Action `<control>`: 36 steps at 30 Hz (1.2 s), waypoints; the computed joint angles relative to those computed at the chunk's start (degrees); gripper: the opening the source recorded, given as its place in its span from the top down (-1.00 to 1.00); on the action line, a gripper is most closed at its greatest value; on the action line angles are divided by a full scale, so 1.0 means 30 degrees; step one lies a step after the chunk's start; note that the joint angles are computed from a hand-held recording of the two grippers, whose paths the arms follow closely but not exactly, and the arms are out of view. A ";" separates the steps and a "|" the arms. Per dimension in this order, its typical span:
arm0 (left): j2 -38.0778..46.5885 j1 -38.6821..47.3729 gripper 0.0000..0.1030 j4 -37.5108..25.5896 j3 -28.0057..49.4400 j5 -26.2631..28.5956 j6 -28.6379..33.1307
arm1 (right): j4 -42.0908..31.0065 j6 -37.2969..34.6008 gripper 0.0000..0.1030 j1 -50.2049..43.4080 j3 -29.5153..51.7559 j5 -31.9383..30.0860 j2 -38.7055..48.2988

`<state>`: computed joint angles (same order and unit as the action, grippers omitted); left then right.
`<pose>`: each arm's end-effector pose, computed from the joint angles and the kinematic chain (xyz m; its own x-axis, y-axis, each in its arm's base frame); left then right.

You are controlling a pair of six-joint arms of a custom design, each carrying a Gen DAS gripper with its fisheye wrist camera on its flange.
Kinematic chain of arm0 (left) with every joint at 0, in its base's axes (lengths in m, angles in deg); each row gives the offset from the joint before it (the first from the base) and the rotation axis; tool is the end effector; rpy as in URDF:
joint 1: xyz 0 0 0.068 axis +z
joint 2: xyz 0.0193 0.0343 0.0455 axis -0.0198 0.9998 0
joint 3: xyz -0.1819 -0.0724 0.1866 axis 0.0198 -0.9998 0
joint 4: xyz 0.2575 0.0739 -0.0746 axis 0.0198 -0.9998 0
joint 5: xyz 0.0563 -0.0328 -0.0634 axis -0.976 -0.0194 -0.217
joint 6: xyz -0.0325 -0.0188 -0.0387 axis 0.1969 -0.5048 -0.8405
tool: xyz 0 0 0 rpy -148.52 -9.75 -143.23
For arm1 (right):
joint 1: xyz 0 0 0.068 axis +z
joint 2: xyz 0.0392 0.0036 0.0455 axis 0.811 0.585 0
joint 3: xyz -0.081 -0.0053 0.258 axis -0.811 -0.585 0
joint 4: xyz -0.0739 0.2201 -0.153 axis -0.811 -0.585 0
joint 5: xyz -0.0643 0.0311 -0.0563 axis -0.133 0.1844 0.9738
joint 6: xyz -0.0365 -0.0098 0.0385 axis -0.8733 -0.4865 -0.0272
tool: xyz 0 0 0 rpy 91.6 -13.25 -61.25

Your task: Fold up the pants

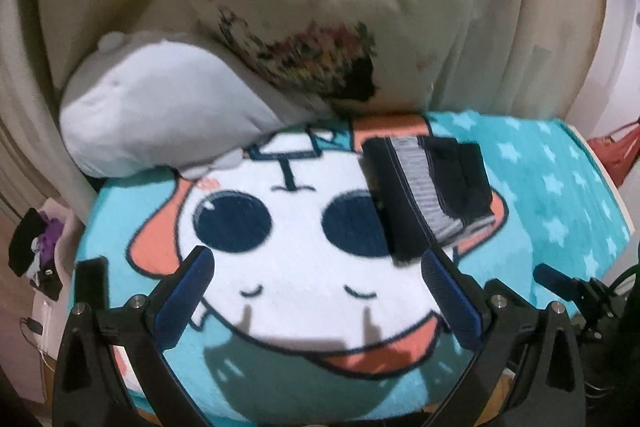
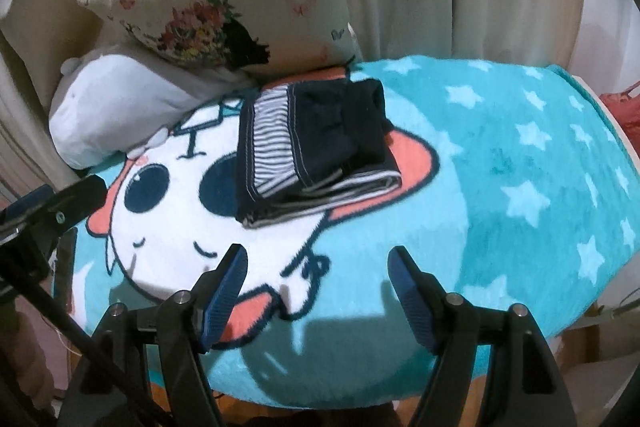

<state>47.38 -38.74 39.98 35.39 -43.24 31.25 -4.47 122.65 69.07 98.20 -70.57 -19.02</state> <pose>0.2754 -0.2023 0.1654 -0.6805 0.2981 -0.6693 0.3637 0.9304 0.0447 0.1918 0.0430 0.1281 -0.7267 0.3548 -0.5882 0.3178 0.9328 0.1700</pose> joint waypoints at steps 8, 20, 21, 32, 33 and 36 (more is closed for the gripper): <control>0.1068 -0.0331 -1.00 -0.0575 0.0752 0.0668 0.0116 | 0.0062 0.0052 -0.51 -0.1181 -0.0159 -0.0302 0.0738; 0.2538 -0.0278 -1.00 -0.1455 0.2085 0.1669 -0.0085 | 0.0297 -0.0610 -0.53 -0.2132 0.0055 -0.0919 0.1713; 0.2627 -0.0271 -1.00 -0.1522 0.2155 0.1713 -0.0126 | 0.0362 -0.0696 -0.53 -0.2235 0.0082 -0.1006 0.1851; 0.3379 0.0188 -1.00 -0.2050 0.2665 0.3062 -0.0612 | 0.0658 -0.0924 -0.53 -0.2379 0.0273 -0.1242 0.2627; 0.3407 0.0188 -1.00 -0.2073 0.2677 0.3120 -0.0647 | 0.0660 -0.0949 -0.54 -0.2381 0.0272 -0.1243 0.2633; 0.3500 0.0220 -1.00 -0.2105 0.2750 0.3264 -0.0652 | 0.0687 -0.0831 -0.54 -0.2302 0.0266 -0.1172 0.2678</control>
<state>57.88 -38.08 33.66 43.64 -33.45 29.29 -2.41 120.16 62.17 99.00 -74.08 -10.99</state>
